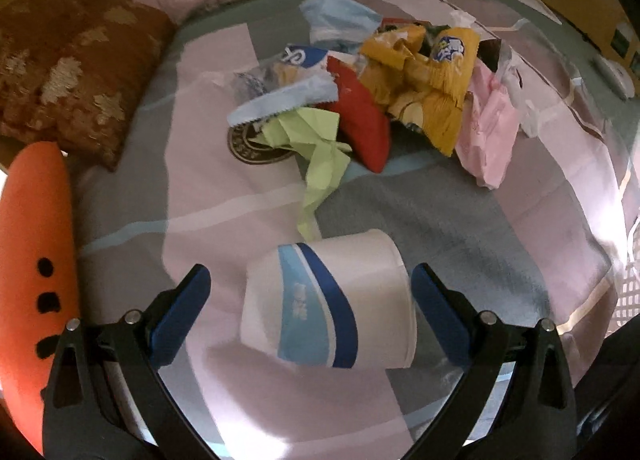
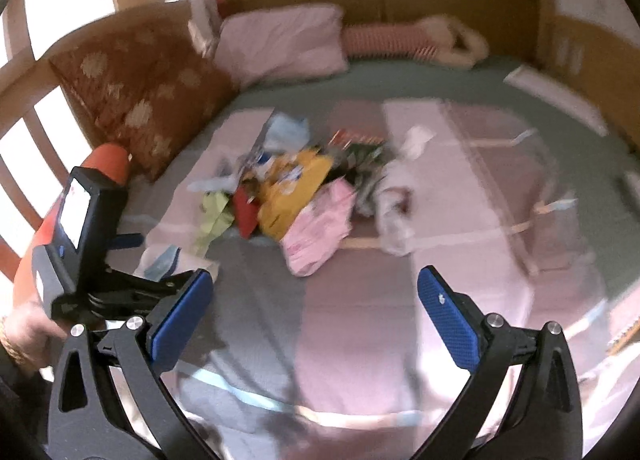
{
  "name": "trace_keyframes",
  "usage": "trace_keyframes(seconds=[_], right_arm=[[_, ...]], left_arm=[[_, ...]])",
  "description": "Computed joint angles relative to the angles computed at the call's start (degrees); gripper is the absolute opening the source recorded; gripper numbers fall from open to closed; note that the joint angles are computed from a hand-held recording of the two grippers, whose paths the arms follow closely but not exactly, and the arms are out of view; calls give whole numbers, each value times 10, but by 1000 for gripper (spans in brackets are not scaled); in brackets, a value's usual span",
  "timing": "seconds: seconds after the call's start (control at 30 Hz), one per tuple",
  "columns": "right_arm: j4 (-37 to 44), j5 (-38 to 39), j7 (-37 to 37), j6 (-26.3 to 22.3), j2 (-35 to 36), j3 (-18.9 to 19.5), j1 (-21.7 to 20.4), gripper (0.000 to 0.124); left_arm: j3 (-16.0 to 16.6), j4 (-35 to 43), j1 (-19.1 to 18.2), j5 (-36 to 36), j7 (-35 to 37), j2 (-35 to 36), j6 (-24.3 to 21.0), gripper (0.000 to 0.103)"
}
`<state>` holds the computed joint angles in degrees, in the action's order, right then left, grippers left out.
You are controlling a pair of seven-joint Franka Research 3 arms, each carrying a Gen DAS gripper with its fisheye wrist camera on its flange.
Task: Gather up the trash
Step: 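Grasp the white-and-blue paper cup with the left tool while the right tool grasps the pink plastic bag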
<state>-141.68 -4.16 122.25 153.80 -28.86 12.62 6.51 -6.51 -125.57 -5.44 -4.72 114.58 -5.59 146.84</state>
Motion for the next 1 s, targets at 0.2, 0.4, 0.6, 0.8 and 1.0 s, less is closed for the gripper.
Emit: trace_keyframes(seconds=[0.2, 0.4, 0.6, 0.8, 1.0], right_arm=[[88, 102, -63, 0, 160, -71, 41, 98], [134, 139, -89, 2, 245, -91, 51, 76], [130, 198, -125, -4, 225, -100, 56, 30], [78, 38, -19, 15, 97, -36, 10, 25], [-13, -39, 18, 78, -42, 20, -29, 25]], left_arm=[[-11, 1, 2, 53, -27, 17, -4, 100], [-4, 20, 10, 44, -70, 27, -24, 83], [8, 13, 17, -30, -75, -7, 6, 83], [23, -42, -12, -99, -61, -84, 79, 83], [28, -99, -48, -93, -110, -142, 182, 83]])
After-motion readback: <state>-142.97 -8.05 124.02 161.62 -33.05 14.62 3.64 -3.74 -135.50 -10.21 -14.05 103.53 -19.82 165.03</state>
